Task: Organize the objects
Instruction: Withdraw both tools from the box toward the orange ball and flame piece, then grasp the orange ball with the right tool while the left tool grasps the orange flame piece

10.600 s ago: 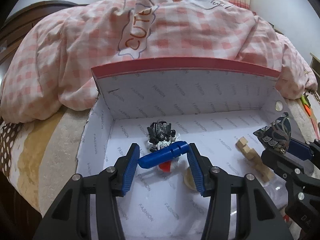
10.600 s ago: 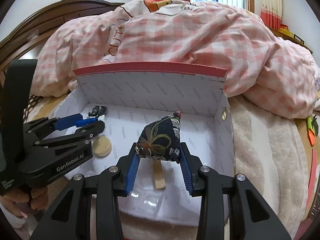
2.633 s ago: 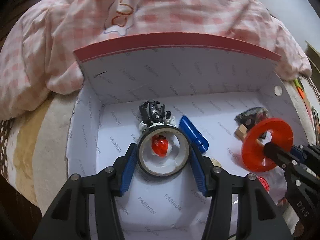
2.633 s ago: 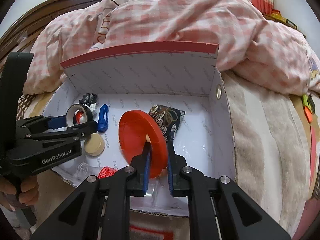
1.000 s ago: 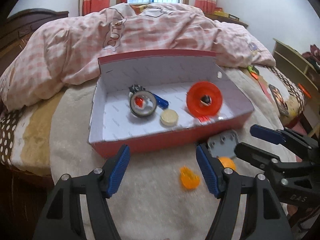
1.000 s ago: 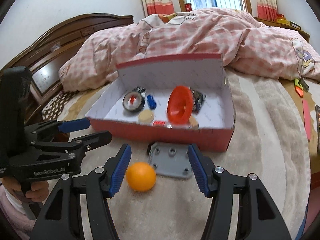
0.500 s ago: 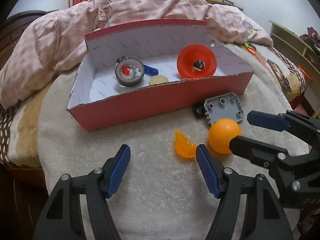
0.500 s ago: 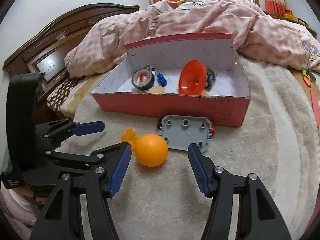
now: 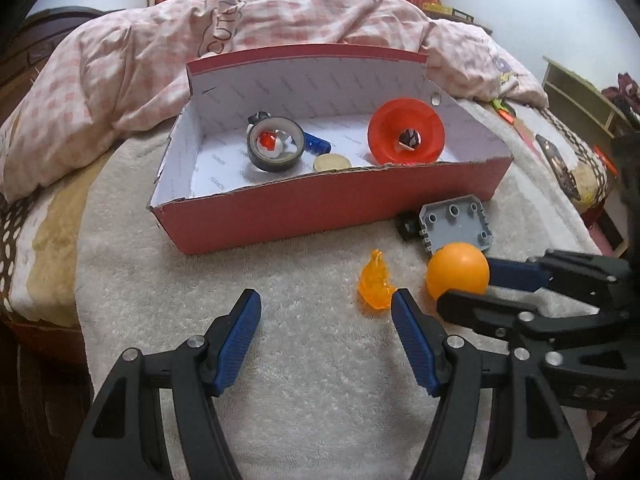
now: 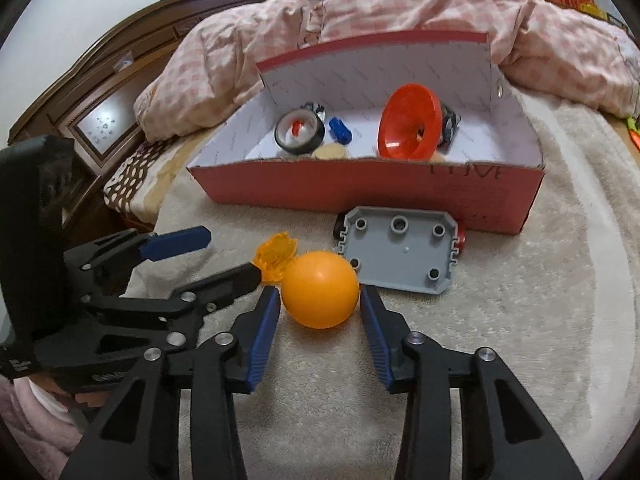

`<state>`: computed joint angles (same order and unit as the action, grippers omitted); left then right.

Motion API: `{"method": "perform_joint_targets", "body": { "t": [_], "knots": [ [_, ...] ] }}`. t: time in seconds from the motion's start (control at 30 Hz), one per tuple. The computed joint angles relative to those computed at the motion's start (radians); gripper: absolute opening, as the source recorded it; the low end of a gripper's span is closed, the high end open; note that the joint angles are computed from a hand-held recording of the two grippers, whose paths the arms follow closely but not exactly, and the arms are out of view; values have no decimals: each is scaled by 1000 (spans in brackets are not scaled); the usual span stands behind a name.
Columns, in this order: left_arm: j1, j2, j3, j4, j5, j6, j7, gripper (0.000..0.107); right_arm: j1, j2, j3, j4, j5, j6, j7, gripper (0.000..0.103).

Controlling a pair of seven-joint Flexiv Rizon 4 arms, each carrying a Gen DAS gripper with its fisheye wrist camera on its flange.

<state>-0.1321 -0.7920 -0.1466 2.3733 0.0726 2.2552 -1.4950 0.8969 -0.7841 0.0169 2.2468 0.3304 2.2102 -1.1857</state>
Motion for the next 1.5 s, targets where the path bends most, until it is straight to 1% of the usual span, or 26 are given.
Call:
{"method": "perform_joint_targets", "body": {
  "t": [0.13,0.23,0.3,0.43,0.5,0.53,0.63,0.7,0.8,0.87,1.0,1.13,1.27,1.37,1.5],
  "knots": [
    [1,1,-4,-7,-9,-24,-5,67,-22,-8,8,-9,-20,-11,7,41],
    [34,-3,-31,-17,12,-58,-14,67,-18,-14,0,-11,-22,-9,3,41],
    [34,-4,-36,-23,17,-65,-16,67,23,-11,-32,-7,12,-16,-8,40],
    [-28,2,-4,-35,-6,-55,10,67,157,8,-141,14,113,-56,-57,40],
    [-61,2,11,-47,-33,-69,26,67,197,14,-176,23,139,-82,-66,41],
    [-72,1,12,-56,-44,-86,34,67,195,14,-174,26,137,-88,-63,41],
    [-84,-10,11,-76,-65,-124,47,67,136,-1,-123,25,103,-68,-42,41],
    [-107,-16,28,-82,-85,-120,54,67,109,-7,-100,24,92,-46,-32,41],
    [-120,-15,33,-81,-102,-121,61,67,78,-11,-74,24,77,-31,-21,41],
    [-127,-15,35,-81,-112,-117,61,67,82,-16,-75,21,84,-23,-19,41],
    [-143,-17,44,-77,-127,-103,67,60,86,-26,-74,18,94,-8,-20,41],
    [-158,-19,52,-79,-143,-105,78,61,93,-54,-66,10,121,42,-24,41],
    [-170,-27,57,-84,-156,-96,86,62,73,-71,-39,4,132,83,-27,41],
    [-159,-33,49,-81,-150,-81,83,62,61,-72,-25,3,134,93,-33,41],
    [-162,-38,50,-79,-150,-62,84,59,91,-73,-45,-5,165,76,-55,41]
  ]
}}
